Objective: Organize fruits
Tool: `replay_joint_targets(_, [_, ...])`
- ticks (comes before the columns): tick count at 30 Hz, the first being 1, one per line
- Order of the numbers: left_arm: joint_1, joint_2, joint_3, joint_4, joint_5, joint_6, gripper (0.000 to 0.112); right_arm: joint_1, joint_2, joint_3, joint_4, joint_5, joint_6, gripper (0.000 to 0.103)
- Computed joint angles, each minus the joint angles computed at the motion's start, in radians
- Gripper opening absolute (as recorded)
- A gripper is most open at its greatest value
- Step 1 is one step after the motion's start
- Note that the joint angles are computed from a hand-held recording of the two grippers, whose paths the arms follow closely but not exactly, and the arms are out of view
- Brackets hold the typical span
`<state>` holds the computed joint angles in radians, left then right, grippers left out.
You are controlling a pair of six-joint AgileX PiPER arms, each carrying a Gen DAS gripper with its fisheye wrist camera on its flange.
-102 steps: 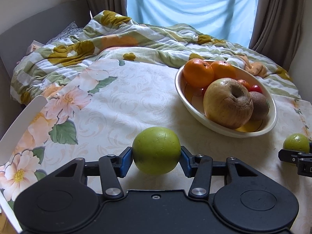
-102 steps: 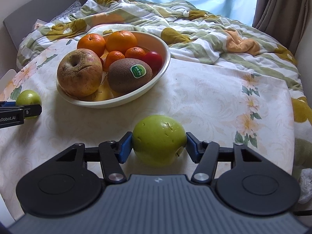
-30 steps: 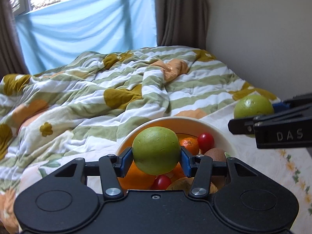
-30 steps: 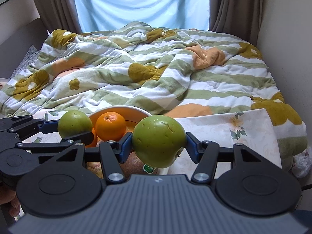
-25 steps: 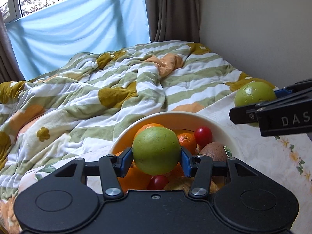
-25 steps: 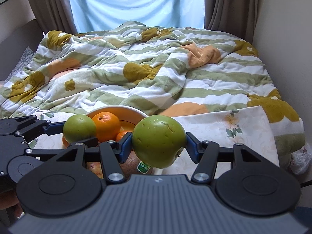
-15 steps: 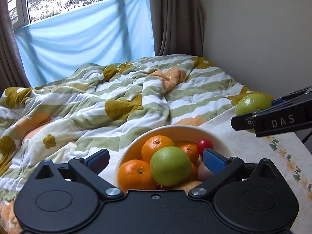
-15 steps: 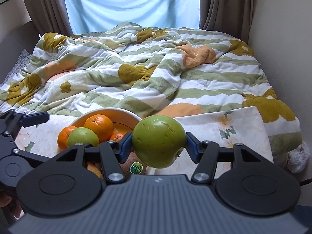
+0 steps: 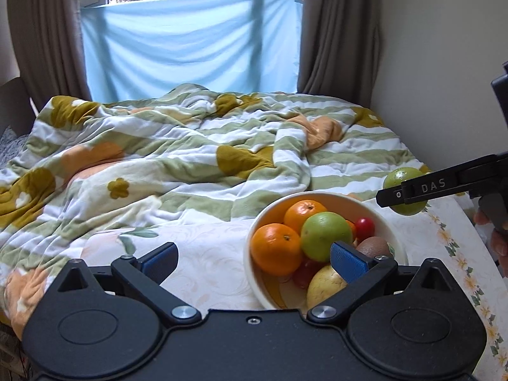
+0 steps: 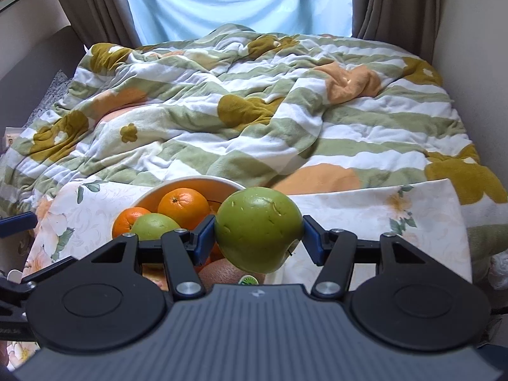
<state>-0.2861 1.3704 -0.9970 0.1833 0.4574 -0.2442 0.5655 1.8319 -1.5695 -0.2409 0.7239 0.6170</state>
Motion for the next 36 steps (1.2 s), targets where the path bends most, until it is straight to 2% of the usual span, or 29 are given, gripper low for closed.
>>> replay_joint_targets(15, [0.037,-0.034,0.058,0.074,-0.001,-0.109,0.103,-0.03,0.178,-0.16,0.097,-0.031,-0.133,0.073])
replay_joint_targets(23, [0.064,-0.036,0.069,0.006,-0.016,-0.031,0.103,-0.027,0.218,-0.189,0.091,-0.044,-0.122,0.074])
replay_joint_targets(25, [0.074,-0.035,0.071,-0.038,-0.017,0.02,0.103,-0.026,0.208,-0.166,0.087,-0.093,-0.118,0.083])
replay_joint_targets(27, [0.077,-0.038,0.077,-0.075,-0.02,0.058,0.103,-0.011,0.2,-0.159,0.012,-0.108,-0.045,0.103])
replay_joint_targets(32, [0.044,-0.087,0.11,-0.005,-0.021,0.0,0.103,0.006,0.158,-0.107,-0.098,-0.127,0.084,0.103])
replay_joint_targets(36, [0.014,-0.151,0.114,0.031,0.019,-0.058,0.103,0.031,0.081,-0.037,-0.179,-0.117,0.166,0.103])
